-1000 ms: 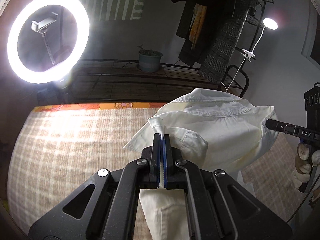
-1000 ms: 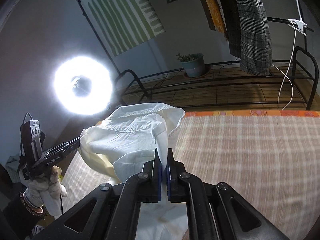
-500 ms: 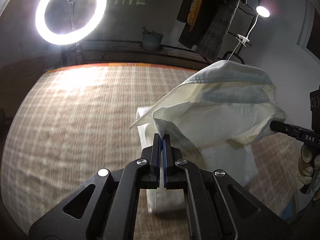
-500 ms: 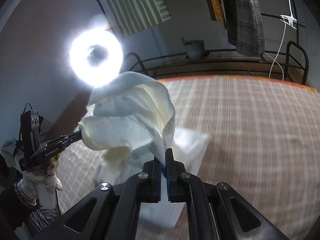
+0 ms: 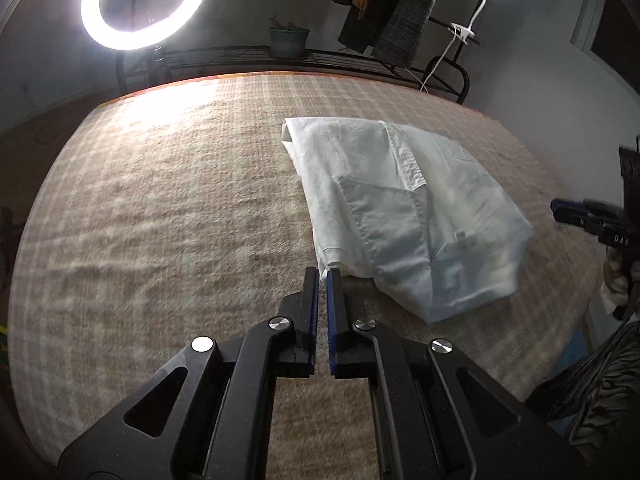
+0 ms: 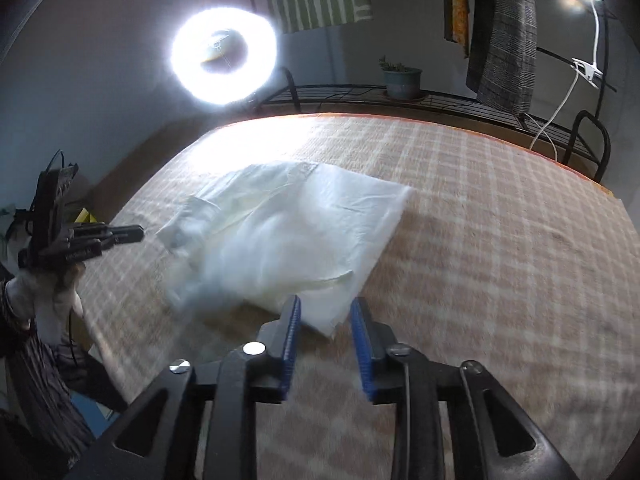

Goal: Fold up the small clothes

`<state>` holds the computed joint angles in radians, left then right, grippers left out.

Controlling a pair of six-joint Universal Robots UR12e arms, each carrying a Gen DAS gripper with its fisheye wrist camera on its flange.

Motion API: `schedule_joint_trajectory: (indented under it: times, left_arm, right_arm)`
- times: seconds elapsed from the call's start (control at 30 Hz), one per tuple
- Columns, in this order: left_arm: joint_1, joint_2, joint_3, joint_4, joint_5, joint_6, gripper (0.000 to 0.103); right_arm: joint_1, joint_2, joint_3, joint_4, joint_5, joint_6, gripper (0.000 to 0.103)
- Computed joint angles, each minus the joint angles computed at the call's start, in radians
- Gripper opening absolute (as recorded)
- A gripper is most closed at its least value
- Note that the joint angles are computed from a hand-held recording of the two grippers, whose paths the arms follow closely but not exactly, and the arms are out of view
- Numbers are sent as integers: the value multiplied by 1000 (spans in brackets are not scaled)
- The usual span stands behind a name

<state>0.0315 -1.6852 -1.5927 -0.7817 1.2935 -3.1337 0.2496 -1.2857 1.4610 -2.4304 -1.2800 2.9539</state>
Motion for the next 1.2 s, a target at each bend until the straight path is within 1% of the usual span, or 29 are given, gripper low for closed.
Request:
schedule_joint_trajectory:
  times: [0.03, 0.07, 0.1, 0.13, 0.2, 0.23, 0.27, 0.33, 0.37, 0.4, 0.43, 0.47, 0.5, 0.53, 0.57, 0.6, 0.67, 0.73, 0.8, 0.87, 0.97, 1.03, 1.07, 1.1, 1.13, 1.2]
  left_arm:
    - [9, 0, 2, -1, -21, -27, 14]
    - [17, -5, 9, -1, -45, -63, 26]
    - [23, -12, 16, -1, -69, -100, 31]
    - [30, -22, 26, -4, -95, -135, 34]
    - [41, -49, 51, -24, -155, -190, 34]
    - [43, -66, 66, -37, -173, -217, 34]
    - [43, -75, 68, -36, -186, -241, 34]
    - [48, -95, 74, -46, -236, -288, 34]
    - [51, -109, 81, -64, -265, -309, 33]
    - [52, -115, 80, -70, -281, -327, 26]
    - [54, -120, 80, -80, -301, -341, 5]
    - [54, -125, 81, -92, -311, -351, 3]
    - [54, -124, 77, -80, -309, -361, 2]
    - [55, -120, 72, -71, -314, -369, 1]
    - [58, -114, 67, -64, -326, -378, 0]
    - [61, -107, 62, -57, -338, -379, 0]
    - [62, -95, 57, -58, -314, -351, 0]
    - [55, -100, 65, -96, -265, -311, 0]
    - [50, -107, 61, -119, -240, -303, 0]
    - [39, -106, 60, -108, -206, -286, 1]
    - [21, -102, 86, -144, -133, -221, 3]
    - [12, -92, 97, -153, -65, -205, 8]
    - [8, -86, 98, -140, -34, -208, 8]
    - [6, -79, 99, -117, -8, -212, 8]
    - [4, -77, 103, -100, 11, -216, 8]
    - [-6, -79, 117, -60, 60, -212, 8]
  right_arm:
    - [-8, -10, 13, -6, 10, 27, 28]
    - [-16, -12, 17, -9, 25, 57, 29]
    - [-29, -13, 23, -13, 58, 115, 30]
    - [-40, -11, 25, -18, 94, 172, 36]
    - [-66, 4, 24, -31, 197, 305, 54]
    - [-77, 15, 27, -51, 244, 377, 56]
    - [-80, 22, 28, -61, 266, 416, 56]
    - [-86, 47, 19, -55, 309, 486, 54]
    - [-85, 54, 19, -55, 318, 500, 52]
    - [-83, 66, 11, -45, 329, 508, 49]
    - [-80, 73, 8, -40, 333, 512, 45]
    - [-79, 81, 2, -32, 343, 510, 31]
    - [-77, 91, -7, -13, 360, 501, 15]
    - [-72, 97, -15, 4, 356, 491, 6]
    - [-64, 97, -23, 19, 326, 476, 1]
    - [-61, 96, -26, 22, 314, 463, 0]
    - [-60, 90, -30, 16, 308, 432, 0]
    - [-56, 87, -41, 28, 276, 394, 0]
    - [-52, 96, -54, 76, 261, 380, 0]
    - [-38, 105, -68, 119, 213, 362, 0]
    - [-15, 112, -90, 166, 132, 318, 0]
    - [-5, 116, -111, 198, 90, 301, 9]
    - [-1, 113, -120, 213, 59, 292, 18]
    - [6, 104, -120, 197, 24, 276, 22]
    - [11, 99, -119, 172, 1, 262, 23]
    - [23, 93, -118, 87, -43, 217, 29]
